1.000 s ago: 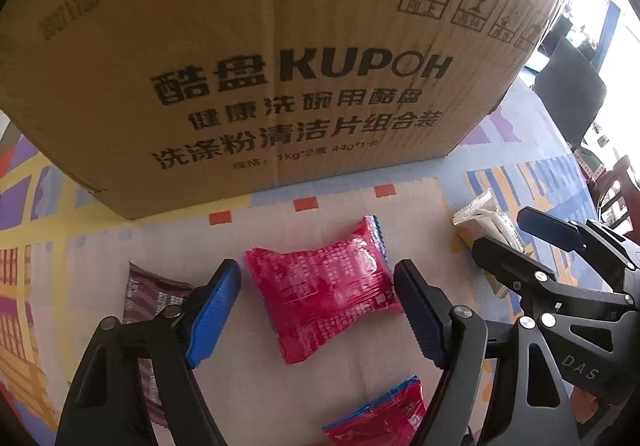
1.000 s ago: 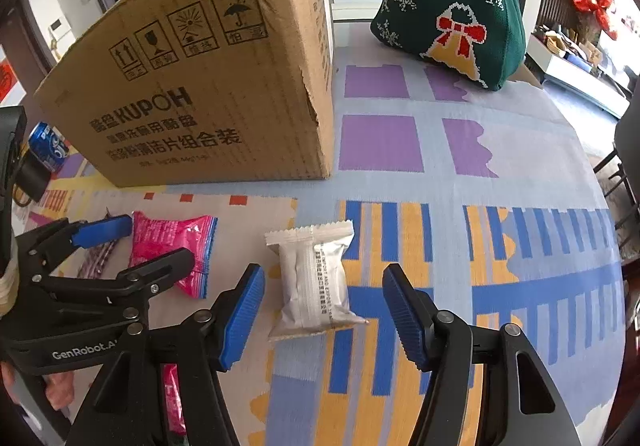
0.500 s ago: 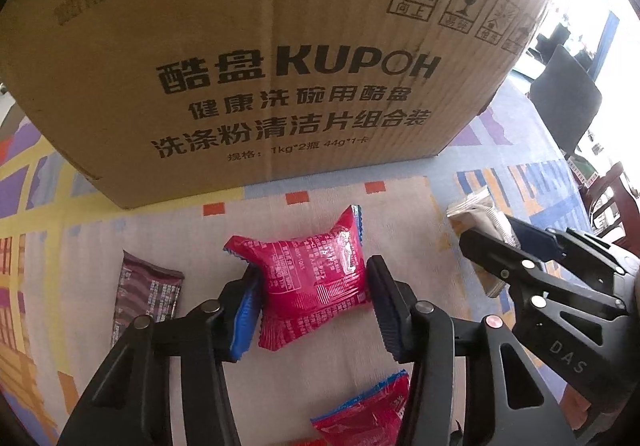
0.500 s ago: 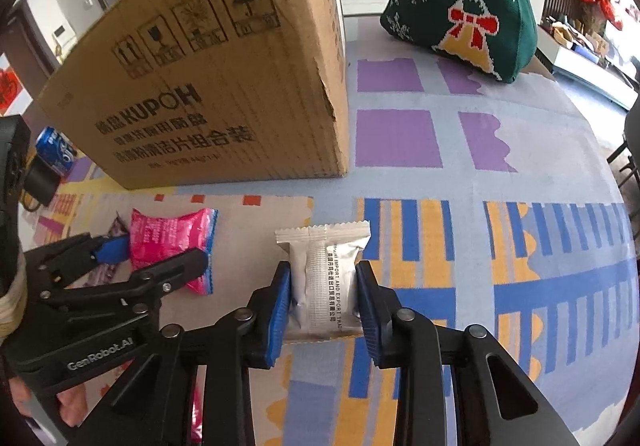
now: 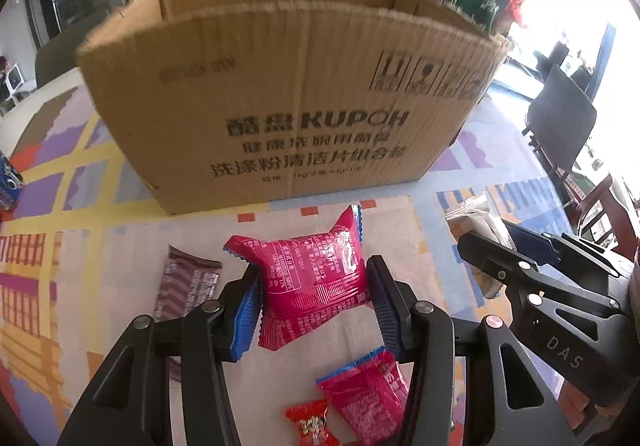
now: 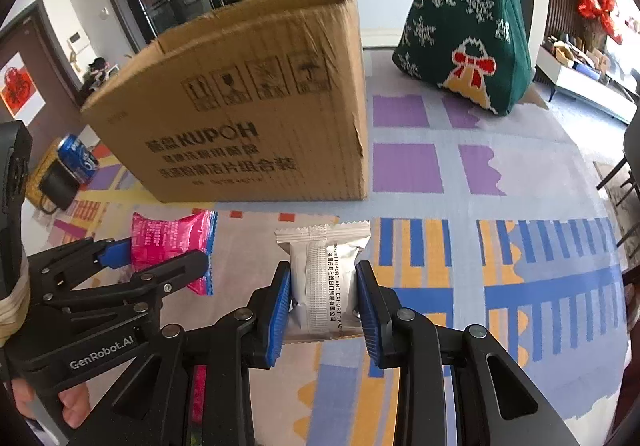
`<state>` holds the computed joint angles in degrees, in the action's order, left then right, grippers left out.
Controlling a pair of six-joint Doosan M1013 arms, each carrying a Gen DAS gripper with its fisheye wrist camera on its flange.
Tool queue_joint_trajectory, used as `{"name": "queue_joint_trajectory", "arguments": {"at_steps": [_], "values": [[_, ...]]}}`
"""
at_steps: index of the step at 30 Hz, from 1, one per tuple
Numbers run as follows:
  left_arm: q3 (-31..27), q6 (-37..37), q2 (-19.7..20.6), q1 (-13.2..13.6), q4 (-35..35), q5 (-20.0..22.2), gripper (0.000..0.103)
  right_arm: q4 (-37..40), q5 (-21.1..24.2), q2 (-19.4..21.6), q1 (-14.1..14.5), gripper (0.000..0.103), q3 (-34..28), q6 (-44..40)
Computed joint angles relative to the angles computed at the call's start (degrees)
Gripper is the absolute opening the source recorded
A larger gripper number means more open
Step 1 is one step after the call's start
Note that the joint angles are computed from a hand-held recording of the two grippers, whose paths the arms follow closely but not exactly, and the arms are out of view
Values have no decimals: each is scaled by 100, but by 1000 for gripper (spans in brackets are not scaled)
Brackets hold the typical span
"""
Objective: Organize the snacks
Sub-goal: 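Carry both held snacks over the cardboard box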
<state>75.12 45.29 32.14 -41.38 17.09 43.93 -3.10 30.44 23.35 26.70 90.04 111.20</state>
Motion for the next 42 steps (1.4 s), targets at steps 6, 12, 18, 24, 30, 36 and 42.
{"name": "queue_joint_trajectory", "arguments": {"at_steps": [6,12,18,24,30,36,42], "values": [[181,-344,-232,-68,385,-144,50,-154,-186,-154,58,33,77,131],[371,-764,-469,-167,890,-289,50,-330,-415,-319,124,33,156,252],[407,-1007,-598,-207,1268,-359,50,-471,-623,-452,179,33,211,340],[414,-1295,-714,-237,1745,-344,50,-686,-740,-510,230,33,161,480],[369,-1475,-791,-234,2148,-324,50,-947,-877,-530,268,33,41,653],[307,-1536,-828,-183,2368,-332,50,-1137,-980,-524,297,33,-116,739],[179,-1489,-790,-100,2423,-305,50,-1409,-1019,-455,323,33,-299,875]]}}
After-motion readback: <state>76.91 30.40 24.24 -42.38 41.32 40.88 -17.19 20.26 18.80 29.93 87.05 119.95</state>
